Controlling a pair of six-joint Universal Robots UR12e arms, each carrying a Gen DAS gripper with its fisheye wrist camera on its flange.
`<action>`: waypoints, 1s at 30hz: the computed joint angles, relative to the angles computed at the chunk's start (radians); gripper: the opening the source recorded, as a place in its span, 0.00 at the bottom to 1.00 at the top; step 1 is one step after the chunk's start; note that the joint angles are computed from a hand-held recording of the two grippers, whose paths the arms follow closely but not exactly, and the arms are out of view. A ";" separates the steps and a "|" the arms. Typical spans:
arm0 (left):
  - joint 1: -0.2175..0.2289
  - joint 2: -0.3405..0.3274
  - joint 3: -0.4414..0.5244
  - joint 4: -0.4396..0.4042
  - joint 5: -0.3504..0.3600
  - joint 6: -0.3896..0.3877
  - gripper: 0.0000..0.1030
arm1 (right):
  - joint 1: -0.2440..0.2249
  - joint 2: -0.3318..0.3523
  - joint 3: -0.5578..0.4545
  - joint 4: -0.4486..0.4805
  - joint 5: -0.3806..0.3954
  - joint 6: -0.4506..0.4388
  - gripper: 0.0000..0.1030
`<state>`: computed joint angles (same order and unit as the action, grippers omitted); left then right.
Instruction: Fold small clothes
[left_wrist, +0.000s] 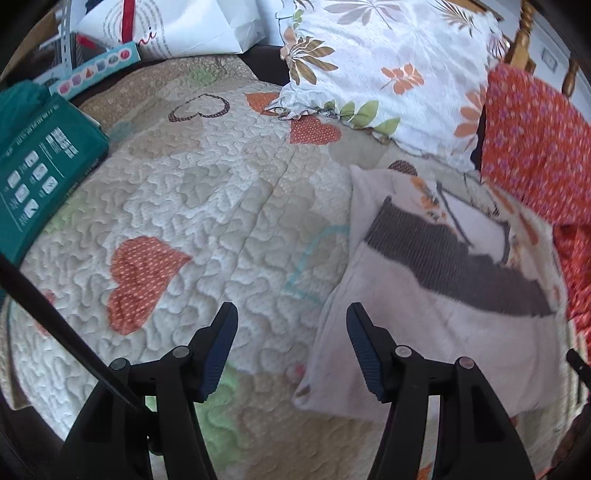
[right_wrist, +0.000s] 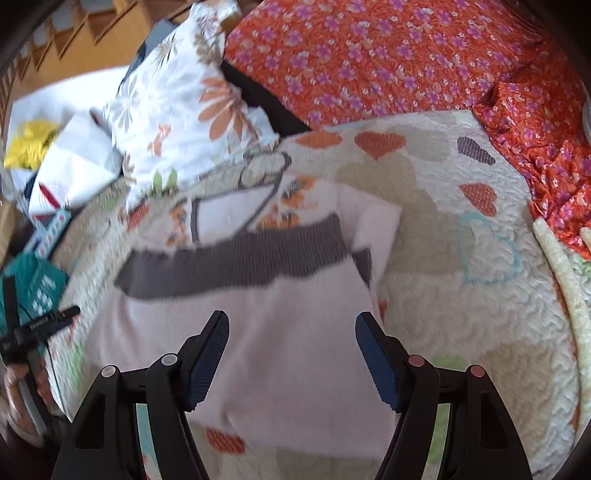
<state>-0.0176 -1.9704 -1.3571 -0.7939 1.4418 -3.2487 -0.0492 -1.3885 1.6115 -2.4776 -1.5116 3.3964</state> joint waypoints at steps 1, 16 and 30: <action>-0.006 0.009 -0.013 0.011 0.025 0.016 0.58 | 0.001 -0.005 0.006 0.010 -0.005 -0.005 0.74; -0.071 0.091 -0.122 0.062 0.160 0.123 0.59 | -0.014 -0.041 0.046 0.073 -0.042 0.051 0.71; -0.069 0.090 -0.121 0.069 0.160 0.123 0.59 | 0.022 0.012 -0.027 0.289 -0.253 0.014 0.54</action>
